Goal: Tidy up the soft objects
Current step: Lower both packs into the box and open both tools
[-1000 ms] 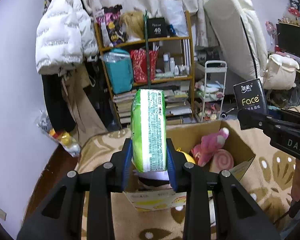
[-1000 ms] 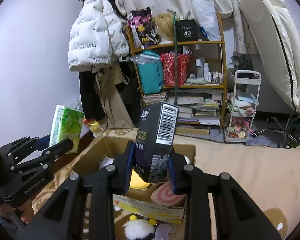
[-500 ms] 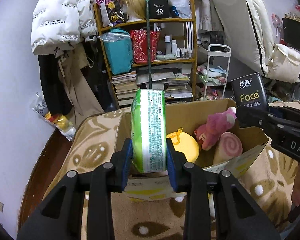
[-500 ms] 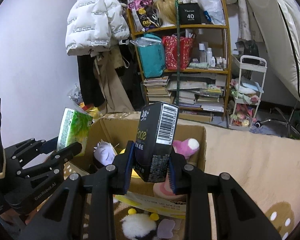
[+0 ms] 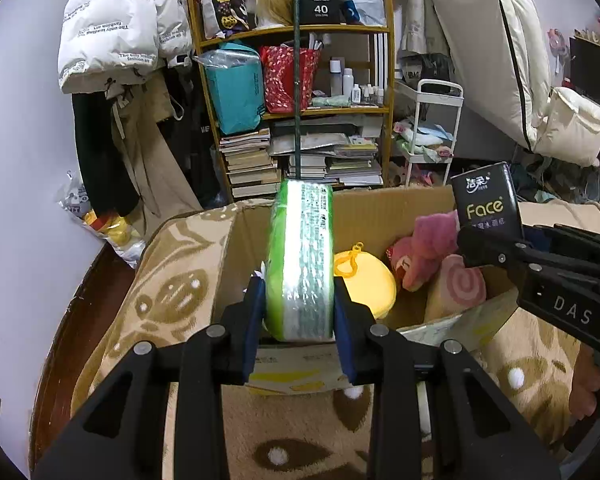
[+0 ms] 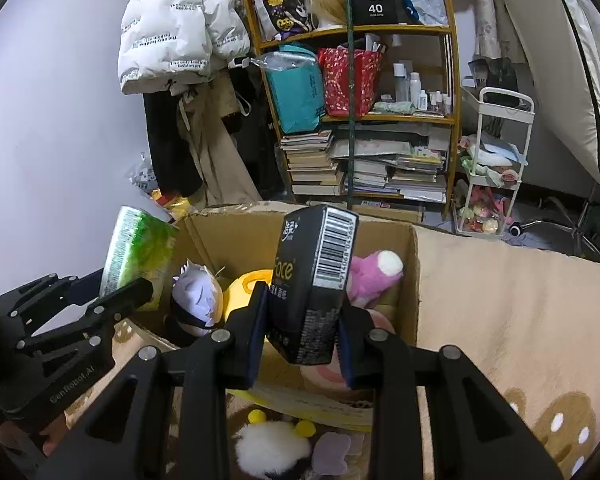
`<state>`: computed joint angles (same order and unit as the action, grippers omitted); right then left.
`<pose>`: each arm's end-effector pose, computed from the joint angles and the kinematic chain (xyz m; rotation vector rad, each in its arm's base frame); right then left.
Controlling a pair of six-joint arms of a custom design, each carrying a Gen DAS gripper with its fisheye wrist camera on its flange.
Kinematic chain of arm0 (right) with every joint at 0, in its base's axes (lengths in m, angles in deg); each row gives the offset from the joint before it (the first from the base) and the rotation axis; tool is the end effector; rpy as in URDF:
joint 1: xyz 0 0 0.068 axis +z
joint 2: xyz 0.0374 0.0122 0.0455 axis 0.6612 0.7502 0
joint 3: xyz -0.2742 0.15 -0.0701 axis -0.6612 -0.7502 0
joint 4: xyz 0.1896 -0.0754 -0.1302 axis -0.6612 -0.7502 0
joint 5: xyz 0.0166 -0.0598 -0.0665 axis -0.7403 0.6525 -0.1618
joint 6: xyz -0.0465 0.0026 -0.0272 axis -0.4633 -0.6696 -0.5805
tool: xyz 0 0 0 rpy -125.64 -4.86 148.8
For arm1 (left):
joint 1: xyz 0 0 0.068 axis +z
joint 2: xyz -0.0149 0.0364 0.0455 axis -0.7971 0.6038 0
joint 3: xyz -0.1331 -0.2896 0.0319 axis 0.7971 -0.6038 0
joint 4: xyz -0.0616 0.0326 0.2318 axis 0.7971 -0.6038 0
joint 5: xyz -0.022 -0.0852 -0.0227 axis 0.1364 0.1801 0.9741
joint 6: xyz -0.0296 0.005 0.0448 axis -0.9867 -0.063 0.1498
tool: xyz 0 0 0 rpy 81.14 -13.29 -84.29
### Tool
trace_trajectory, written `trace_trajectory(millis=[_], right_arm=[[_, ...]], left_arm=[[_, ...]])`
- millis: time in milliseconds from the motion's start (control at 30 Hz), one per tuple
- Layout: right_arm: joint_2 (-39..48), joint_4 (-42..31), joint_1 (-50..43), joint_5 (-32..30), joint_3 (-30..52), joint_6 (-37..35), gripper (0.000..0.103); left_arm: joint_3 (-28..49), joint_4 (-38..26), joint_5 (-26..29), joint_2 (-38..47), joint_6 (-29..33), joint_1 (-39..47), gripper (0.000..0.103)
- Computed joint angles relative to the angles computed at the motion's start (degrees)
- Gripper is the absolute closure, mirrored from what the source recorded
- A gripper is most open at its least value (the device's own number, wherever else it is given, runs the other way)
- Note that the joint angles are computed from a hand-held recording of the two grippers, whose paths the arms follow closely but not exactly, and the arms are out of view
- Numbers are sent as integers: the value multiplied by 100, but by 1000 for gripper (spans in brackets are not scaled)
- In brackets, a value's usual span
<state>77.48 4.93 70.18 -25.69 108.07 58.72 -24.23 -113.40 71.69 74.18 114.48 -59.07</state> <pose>0.1759 0.0774 0.3069 0.4739 2.1956 0.0684 0.2693 -0.0435 0.3235 0.8596 2.1247 -0.2808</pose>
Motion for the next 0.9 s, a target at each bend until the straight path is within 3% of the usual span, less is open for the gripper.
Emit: trace_trajectory(millis=[300, 433, 600, 900], right_arm=[[44, 38, 52, -124, -47, -3, 70], [33, 31, 26, -203, -60, -1, 70], [43, -132, 116, -137, 16, -1, 68], [-338, -808, 440, 187, 112, 564, 37]], left_arm=[[-143, 57, -24, -168, 63, -73, 71], [-278, 406, -190, -275, -166, -58, 71], [-53, 201, -211, -142, -353, 40, 71], [241, -473, 6, -227, -379, 252, 67]])
